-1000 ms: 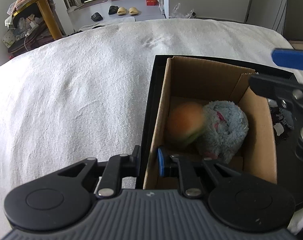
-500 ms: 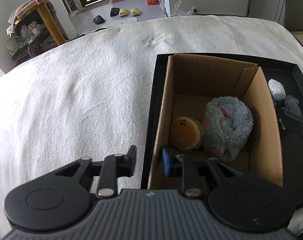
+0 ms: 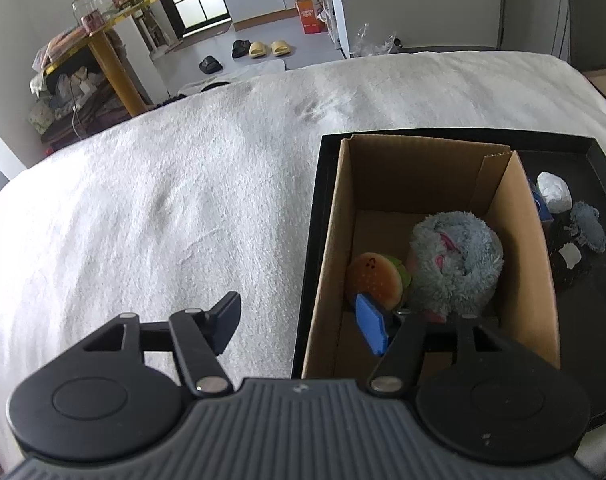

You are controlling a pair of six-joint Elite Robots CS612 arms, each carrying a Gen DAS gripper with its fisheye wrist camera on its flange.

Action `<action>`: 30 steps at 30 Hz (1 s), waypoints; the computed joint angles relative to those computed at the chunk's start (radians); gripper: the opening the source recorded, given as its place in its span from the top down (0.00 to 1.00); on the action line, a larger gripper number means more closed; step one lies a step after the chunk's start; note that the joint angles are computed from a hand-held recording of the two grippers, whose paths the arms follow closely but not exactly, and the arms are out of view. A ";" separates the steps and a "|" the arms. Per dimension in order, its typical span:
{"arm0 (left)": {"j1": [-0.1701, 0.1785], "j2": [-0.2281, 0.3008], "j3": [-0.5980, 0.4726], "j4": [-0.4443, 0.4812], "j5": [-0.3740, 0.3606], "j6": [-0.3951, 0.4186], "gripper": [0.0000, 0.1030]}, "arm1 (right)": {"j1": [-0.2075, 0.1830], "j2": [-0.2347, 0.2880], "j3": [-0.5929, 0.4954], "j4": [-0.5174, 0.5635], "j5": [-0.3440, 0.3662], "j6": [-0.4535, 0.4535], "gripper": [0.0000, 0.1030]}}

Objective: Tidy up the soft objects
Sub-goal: 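Lower the right gripper onto the blue denim heart plush and close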

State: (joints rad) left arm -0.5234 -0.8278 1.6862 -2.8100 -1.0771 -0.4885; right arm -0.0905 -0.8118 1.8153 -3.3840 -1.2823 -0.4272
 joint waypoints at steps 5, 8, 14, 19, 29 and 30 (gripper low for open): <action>-0.008 0.001 -0.003 0.011 0.027 -0.002 0.39 | -0.017 0.008 0.002 -0.005 0.004 0.079 0.03; -0.013 0.001 -0.008 0.031 0.044 -0.007 0.39 | -0.027 0.015 0.006 -0.030 0.001 0.113 0.03; -0.026 0.005 -0.017 0.057 0.094 0.004 0.37 | -0.054 0.023 0.013 -0.035 0.034 0.177 0.00; -0.037 0.013 -0.027 0.076 0.131 0.029 0.31 | -0.066 0.036 0.008 -0.039 0.034 0.219 0.00; -0.045 0.030 -0.059 0.149 0.165 0.040 0.29 | -0.079 0.078 -0.033 -0.023 -0.011 0.311 0.04; -0.046 0.033 -0.065 0.165 0.171 0.042 0.29 | -0.079 0.082 -0.039 -0.018 -0.018 0.318 0.06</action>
